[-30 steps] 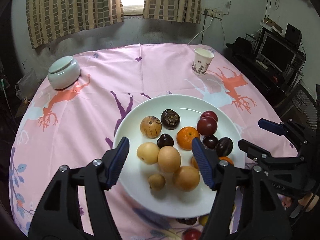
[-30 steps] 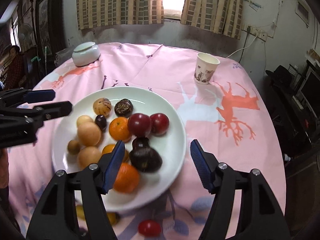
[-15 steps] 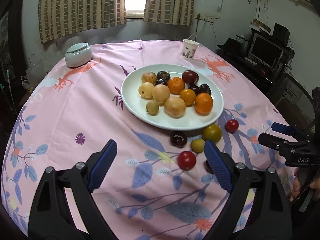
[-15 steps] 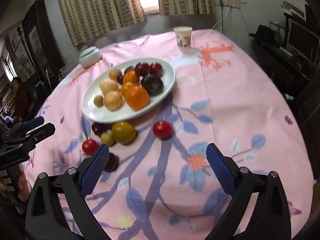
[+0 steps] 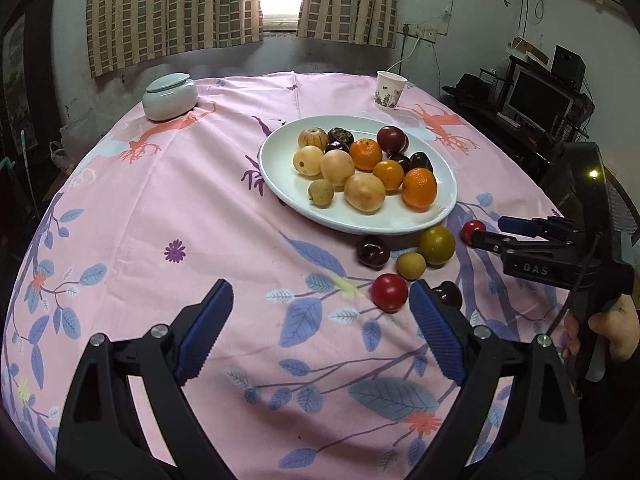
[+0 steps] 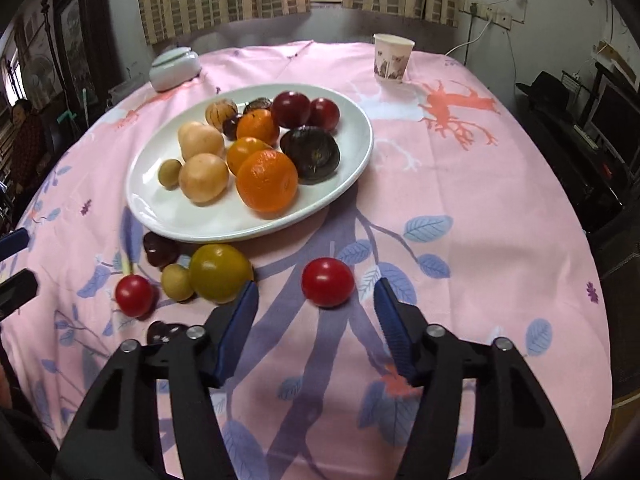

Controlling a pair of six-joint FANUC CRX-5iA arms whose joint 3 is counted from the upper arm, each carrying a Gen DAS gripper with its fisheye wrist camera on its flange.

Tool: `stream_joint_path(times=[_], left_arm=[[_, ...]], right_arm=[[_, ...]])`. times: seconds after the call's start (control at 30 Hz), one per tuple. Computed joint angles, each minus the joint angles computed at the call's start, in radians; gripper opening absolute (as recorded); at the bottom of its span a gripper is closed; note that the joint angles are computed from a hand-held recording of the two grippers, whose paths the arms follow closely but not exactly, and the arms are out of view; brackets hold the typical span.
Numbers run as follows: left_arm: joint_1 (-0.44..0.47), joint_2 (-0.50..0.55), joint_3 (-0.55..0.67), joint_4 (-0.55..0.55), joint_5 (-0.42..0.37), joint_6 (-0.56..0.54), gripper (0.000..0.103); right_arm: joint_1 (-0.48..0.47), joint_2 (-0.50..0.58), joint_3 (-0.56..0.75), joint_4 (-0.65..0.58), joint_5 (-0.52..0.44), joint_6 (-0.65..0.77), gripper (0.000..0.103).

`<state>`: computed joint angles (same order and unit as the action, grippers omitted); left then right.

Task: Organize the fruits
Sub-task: 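Grasp a red tomato with the right tool while the left tool grasps another red tomato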

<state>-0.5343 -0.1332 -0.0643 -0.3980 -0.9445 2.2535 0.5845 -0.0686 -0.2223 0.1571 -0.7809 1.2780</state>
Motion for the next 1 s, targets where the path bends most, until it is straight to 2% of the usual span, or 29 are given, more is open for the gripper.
stream_joint_path(times=[0.03,0.1,0.17,0.27,0.47,0.63,0.73,0.83,0.9,0.93,1.0], left_arm=[[0.001,-0.003,-0.002,-0.001,-0.002,0.003,0.091],[0.006,-0.006,-0.009,0.006,0.000,0.003,0.091],[0.008,-0.001,-0.008,0.015,0.001,-0.001,0.091],[0.010,0.019,0.000,0.022,-0.005,-0.012,0.091],[0.019,0.096,0.034,0.068,-0.015,-0.065,0.091],[0.009,0.172,0.086,0.075,-0.049,-0.091,0.090],[0.031,0.196,0.081,0.140,-0.013,-0.136,0.081],[0.055,0.217,0.067,0.241,0.033,-0.227,0.057],[0.036,0.234,0.090,0.207,0.021,-0.207,0.043],[0.037,0.229,0.079,0.224,0.037,-0.221,0.032],[0.044,0.211,0.058,0.248,0.063,-0.230,0.032]], right_arm=[[0.000,0.019,0.013,0.002,-0.010,0.001,0.047],[0.001,0.051,0.027,0.022,-0.019,-0.012,0.044],[0.008,0.077,0.030,0.067,-0.036,-0.042,0.031],[-0.016,0.056,0.053,-0.047,-0.055,0.030,0.031],[-0.003,-0.085,-0.011,-0.136,-0.043,0.076,0.031],[-0.013,-0.146,-0.044,-0.194,-0.055,0.099,0.031],[-0.029,-0.160,-0.047,-0.232,-0.055,0.114,0.031],[-0.039,-0.167,-0.047,-0.256,-0.056,0.126,0.031],[-0.042,-0.170,-0.046,-0.266,-0.057,0.132,0.031],[-0.041,-0.172,-0.046,-0.269,-0.057,0.135,0.031],[-0.037,-0.179,-0.047,-0.275,-0.056,0.140,0.031]])
